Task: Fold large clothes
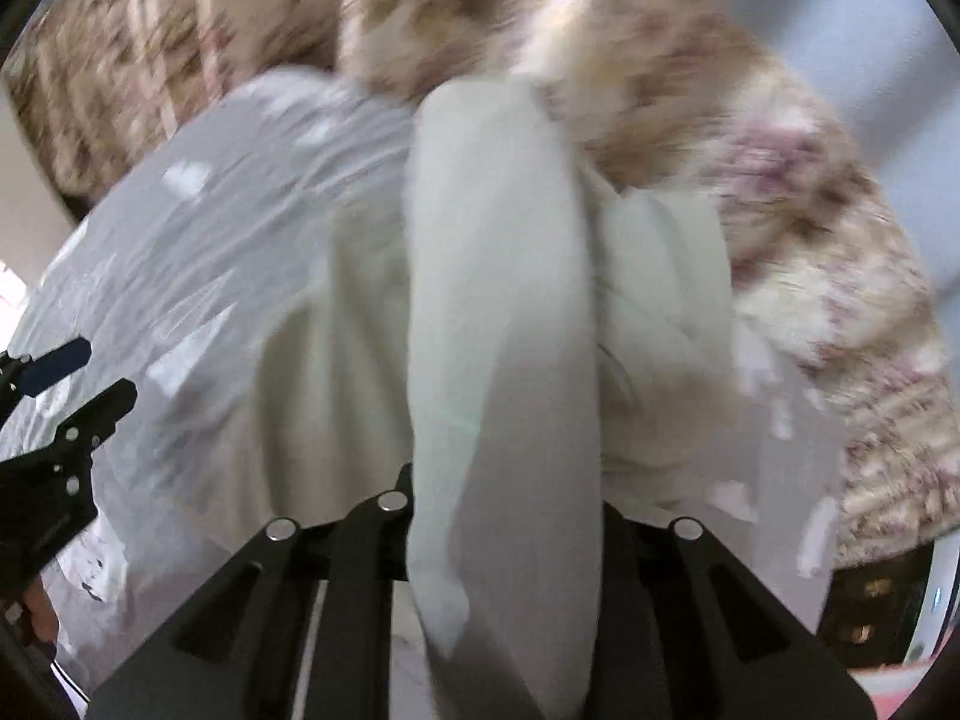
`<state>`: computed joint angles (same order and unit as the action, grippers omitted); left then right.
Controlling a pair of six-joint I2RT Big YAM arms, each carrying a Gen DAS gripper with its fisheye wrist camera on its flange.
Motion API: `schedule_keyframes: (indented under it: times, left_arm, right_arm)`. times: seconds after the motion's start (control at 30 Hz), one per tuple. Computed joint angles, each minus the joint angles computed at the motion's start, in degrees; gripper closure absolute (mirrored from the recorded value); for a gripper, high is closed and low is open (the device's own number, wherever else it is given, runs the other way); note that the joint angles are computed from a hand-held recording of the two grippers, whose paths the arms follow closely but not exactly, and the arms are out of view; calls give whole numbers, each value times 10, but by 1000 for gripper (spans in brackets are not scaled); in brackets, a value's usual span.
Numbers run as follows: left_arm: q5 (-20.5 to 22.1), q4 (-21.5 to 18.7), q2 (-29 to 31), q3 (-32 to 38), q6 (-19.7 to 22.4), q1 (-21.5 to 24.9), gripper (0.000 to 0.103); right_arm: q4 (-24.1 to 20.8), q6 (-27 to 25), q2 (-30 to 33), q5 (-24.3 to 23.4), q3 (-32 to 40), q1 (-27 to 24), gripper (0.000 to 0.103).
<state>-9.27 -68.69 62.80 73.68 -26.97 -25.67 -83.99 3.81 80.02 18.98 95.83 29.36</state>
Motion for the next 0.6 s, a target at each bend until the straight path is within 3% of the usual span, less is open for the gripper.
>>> schedule_keyframes:
  times: [0.07,0.2,0.3,0.37,0.4,0.43,0.53,0.6]
  left_arm:
    - [-5,-9,-4,-15,12,5,49]
    - [-6,-14,-21,-35,21,15,49]
    - [7,-13,-33,-42,18,26,49]
    - [14,-13,-42,-43,18,30,45]
    - [11,-13,-42,-39,18,29,41]
    - [6,-13,-43,-36,19,27,39]
    - [-1,-17,-37,-18,19,18,36]
    - [-5,-18,-30,2,18,7,33]
  right_arm:
    - [0,8,30,-1,-7,21,86]
    - [35,18,54,50,-36,55,83]
    - [29,28,55,34,-29,50,79]
    - [23,7,33,-40,-24,32,55]
    - [18,7,23,-83,-21,21,36]
    - [19,11,17,-113,-15,16,28]
    - [26,1,-19,-149,0,9,27]
    - [34,-3,-50,-207,10,-21,27]
